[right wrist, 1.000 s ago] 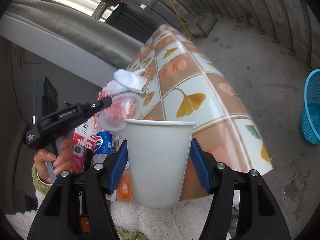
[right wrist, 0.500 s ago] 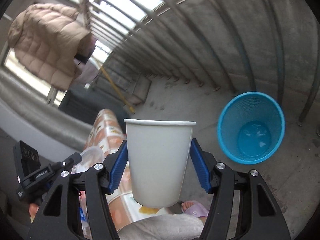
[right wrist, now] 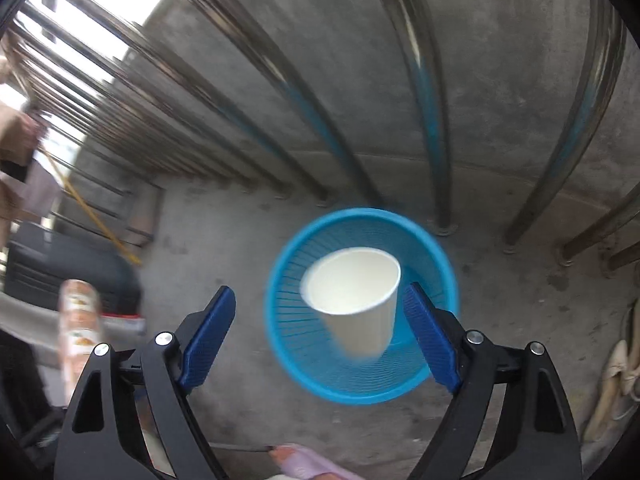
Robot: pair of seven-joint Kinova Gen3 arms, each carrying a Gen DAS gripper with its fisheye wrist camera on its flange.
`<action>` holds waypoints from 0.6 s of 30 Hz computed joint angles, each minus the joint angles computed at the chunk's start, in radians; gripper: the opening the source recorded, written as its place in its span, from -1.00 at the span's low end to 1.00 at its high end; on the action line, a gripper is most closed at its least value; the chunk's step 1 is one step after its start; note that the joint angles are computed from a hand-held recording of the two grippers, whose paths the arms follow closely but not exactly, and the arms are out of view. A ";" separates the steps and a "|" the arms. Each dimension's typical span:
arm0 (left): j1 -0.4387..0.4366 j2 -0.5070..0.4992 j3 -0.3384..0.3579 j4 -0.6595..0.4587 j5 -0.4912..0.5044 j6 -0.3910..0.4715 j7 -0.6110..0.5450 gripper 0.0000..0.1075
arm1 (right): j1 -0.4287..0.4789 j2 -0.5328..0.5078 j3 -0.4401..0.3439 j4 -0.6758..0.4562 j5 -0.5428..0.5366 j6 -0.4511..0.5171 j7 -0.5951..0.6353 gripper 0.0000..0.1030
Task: Collect trash
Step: 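Carry the paper cup to the blue wastebasket and release it, then return the right tool to the table toward the clear plastic bag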
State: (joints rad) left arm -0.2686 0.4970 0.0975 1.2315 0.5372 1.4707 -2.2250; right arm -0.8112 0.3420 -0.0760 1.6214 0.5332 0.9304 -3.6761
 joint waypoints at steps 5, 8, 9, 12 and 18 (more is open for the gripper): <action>-0.068 -0.058 0.001 0.058 0.063 -0.038 -0.116 0.22 | 0.049 0.005 -0.139 -0.006 0.064 0.127 -0.094 0.62; -0.140 -0.093 -0.006 0.079 0.139 -0.019 -0.217 0.36 | -0.046 0.015 -0.109 -0.058 0.106 0.249 -0.101 0.62; -0.164 -0.105 -0.012 0.084 0.165 -0.006 -0.248 0.46 | -0.092 0.019 -0.070 -0.094 0.098 0.289 -0.071 0.62; -0.217 -0.113 -0.044 0.055 0.231 0.089 -0.259 0.58 | -0.231 0.058 0.065 -0.233 0.083 0.411 0.047 0.83; -0.369 -0.131 -0.091 -0.002 0.309 0.287 -0.229 0.68 | -0.459 0.166 0.227 -0.511 0.212 0.636 0.271 0.88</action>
State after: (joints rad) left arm -0.6377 0.3656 0.0069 1.2300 0.8465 1.7573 -2.4541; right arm -1.2706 0.5079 0.1512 1.1104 0.7450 1.5668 -3.4055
